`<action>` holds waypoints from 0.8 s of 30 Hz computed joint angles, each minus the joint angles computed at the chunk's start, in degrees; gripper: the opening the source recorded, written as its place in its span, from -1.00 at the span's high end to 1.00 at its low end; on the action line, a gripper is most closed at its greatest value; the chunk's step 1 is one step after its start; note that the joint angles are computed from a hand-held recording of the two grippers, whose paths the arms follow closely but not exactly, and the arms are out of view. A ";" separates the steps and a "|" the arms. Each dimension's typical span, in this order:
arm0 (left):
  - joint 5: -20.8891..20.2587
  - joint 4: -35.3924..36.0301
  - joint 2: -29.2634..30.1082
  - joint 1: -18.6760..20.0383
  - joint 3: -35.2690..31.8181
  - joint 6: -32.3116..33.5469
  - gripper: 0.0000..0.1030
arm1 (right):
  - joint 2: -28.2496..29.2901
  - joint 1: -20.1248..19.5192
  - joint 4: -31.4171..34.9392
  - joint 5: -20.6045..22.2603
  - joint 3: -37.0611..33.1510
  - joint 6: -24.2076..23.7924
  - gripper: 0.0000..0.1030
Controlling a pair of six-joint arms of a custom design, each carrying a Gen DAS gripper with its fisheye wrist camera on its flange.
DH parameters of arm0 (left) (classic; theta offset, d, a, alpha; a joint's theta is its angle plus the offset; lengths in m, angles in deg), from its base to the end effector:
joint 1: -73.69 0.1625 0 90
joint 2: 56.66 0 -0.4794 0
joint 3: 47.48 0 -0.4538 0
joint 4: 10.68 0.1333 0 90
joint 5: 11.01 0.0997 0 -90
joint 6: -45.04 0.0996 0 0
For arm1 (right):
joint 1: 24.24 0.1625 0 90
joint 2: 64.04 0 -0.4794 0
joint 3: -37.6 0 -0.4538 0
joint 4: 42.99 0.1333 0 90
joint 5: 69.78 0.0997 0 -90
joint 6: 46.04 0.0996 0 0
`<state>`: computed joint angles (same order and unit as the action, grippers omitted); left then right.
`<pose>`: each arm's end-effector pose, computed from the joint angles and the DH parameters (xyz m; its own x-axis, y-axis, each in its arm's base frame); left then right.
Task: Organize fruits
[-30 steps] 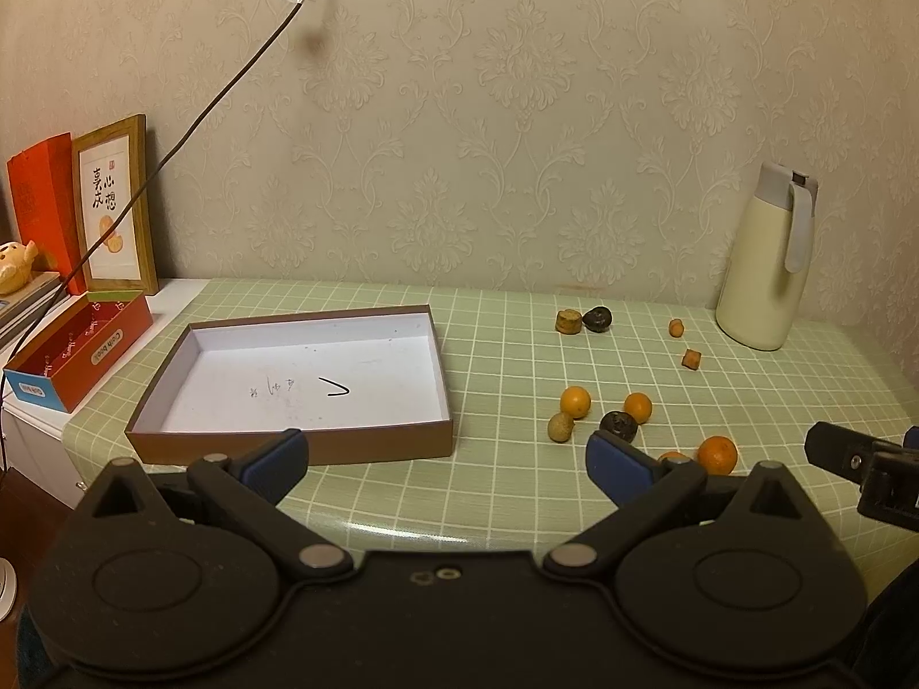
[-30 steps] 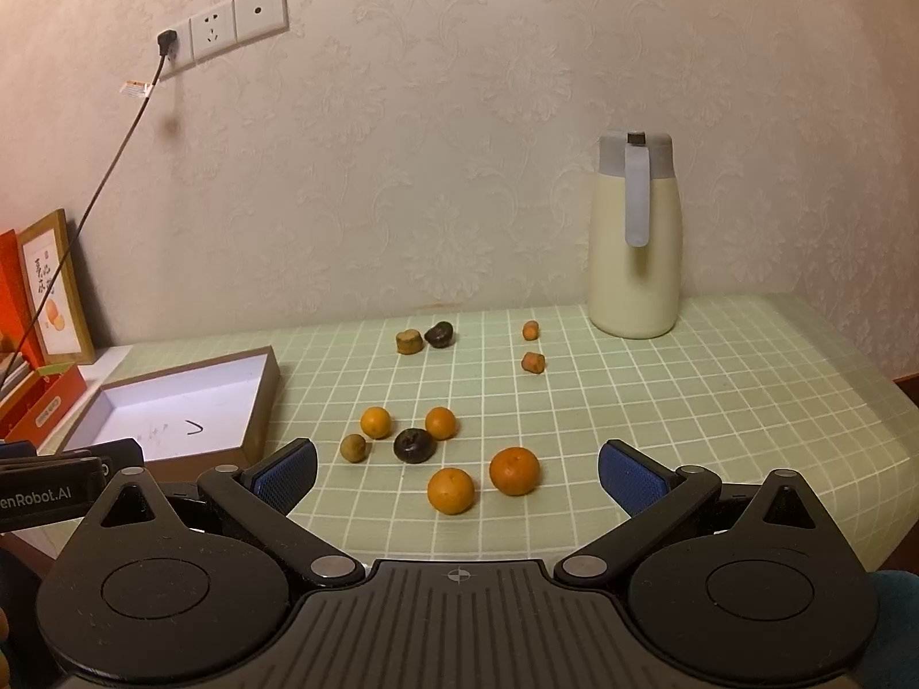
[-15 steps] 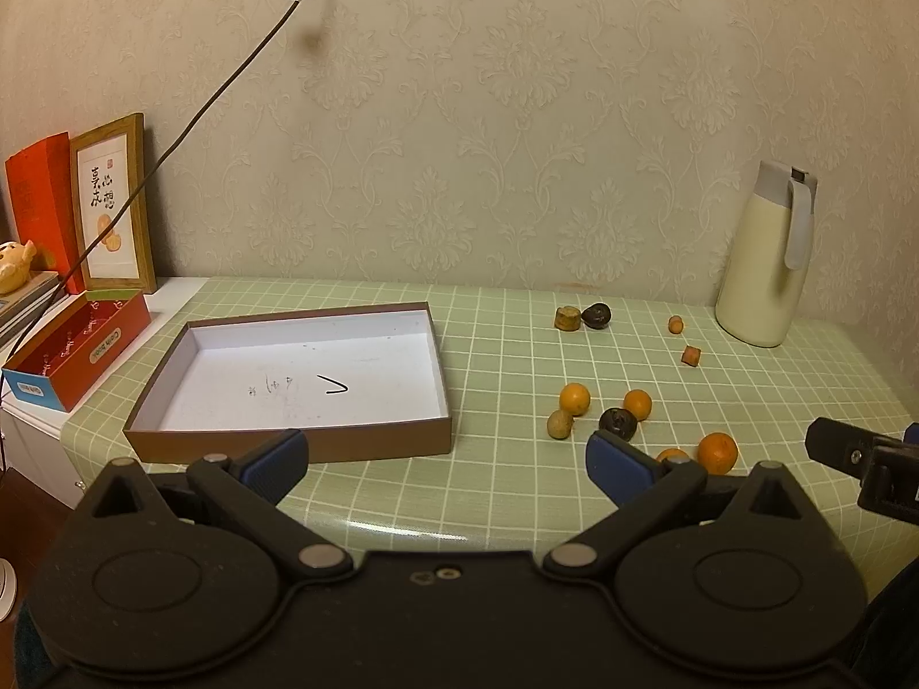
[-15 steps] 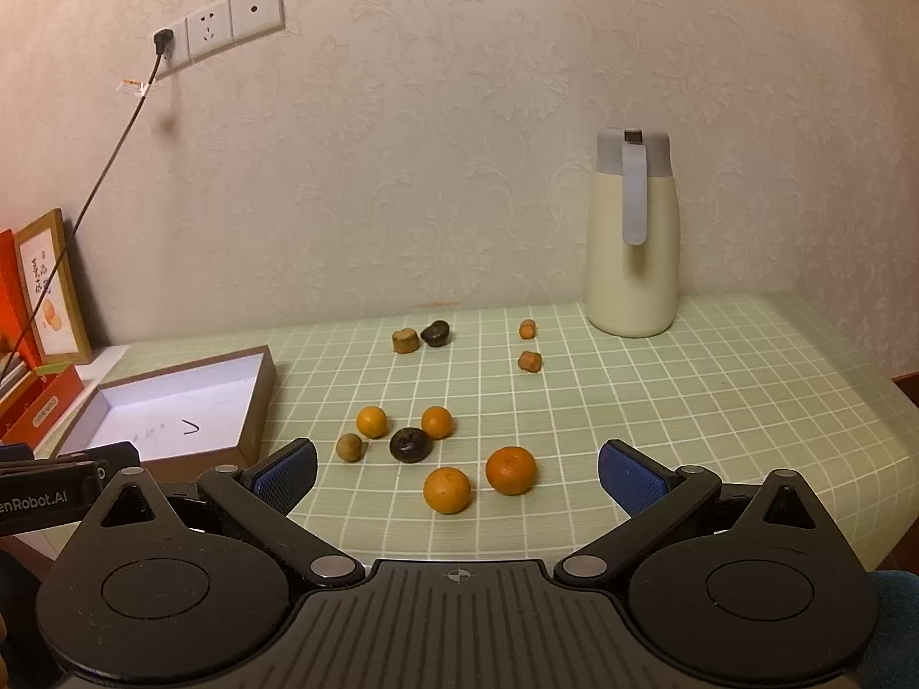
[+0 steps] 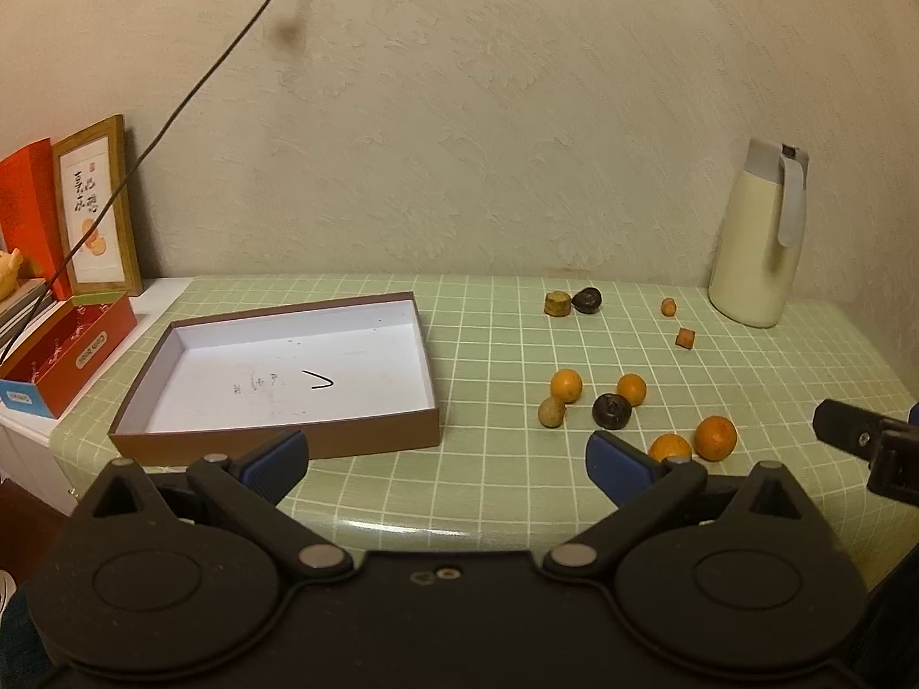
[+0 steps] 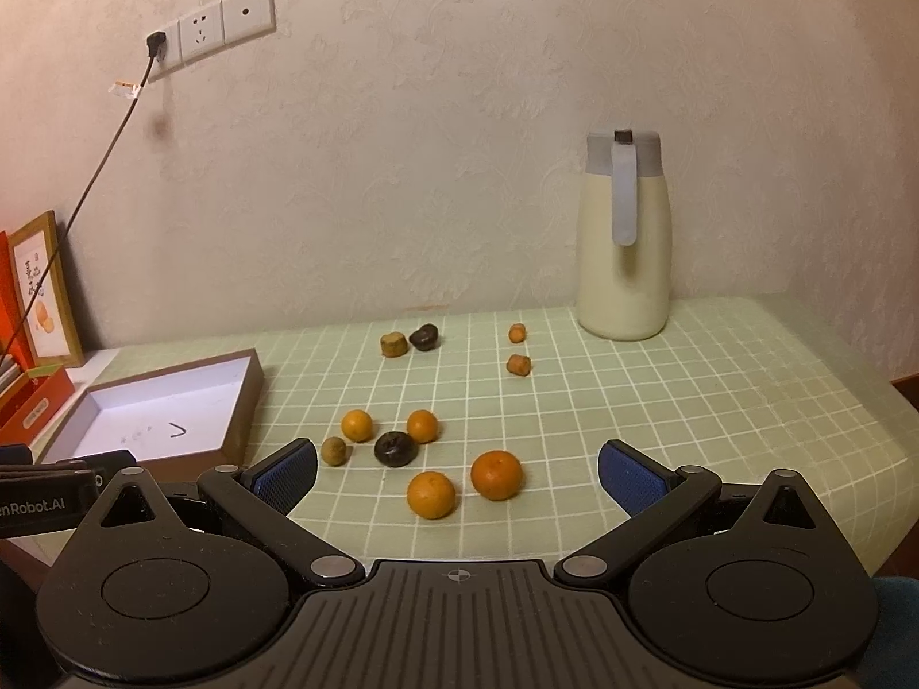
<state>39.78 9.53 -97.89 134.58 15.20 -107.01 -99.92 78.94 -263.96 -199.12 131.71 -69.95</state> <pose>-0.2052 -0.7720 0.1867 -0.6494 0.2407 -0.7214 0.7106 0.5297 -0.4630 0.2349 -0.6953 0.1300 -0.7872 0.2605 0.5590 -0.4230 0.4315 -0.7968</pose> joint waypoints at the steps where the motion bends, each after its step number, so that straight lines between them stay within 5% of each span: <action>1: 0.11 -0.25 0.20 0.04 -0.03 0.68 -0.88 | -0.02 -0.24 -0.58 0.23 0.17 -0.11 -1.00; 14: 5.67 3.29 6.17 1.21 -5.08 6.46 -0.87 | -1.67 -4.23 -0.34 1.41 1.60 2.93 -1.00; 21: 8.80 5.84 10.55 1.87 -8.99 8.22 -0.51 | -0.28 -5.80 2.23 2.54 -1.05 1.47 -0.99; 23: 9.28 6.84 12.08 2.04 -10.51 8.11 -0.39 | 0.36 -6.30 2.33 2.70 -1.86 0.77 -0.80; 24: 9.39 7.43 12.89 2.10 -11.36 8.10 -0.37 | 0.35 -6.54 3.03 3.03 -1.97 1.14 -0.40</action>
<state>49.17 16.96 -85.00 136.68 3.84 -98.90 -99.57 72.40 -260.93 -196.09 129.74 -68.81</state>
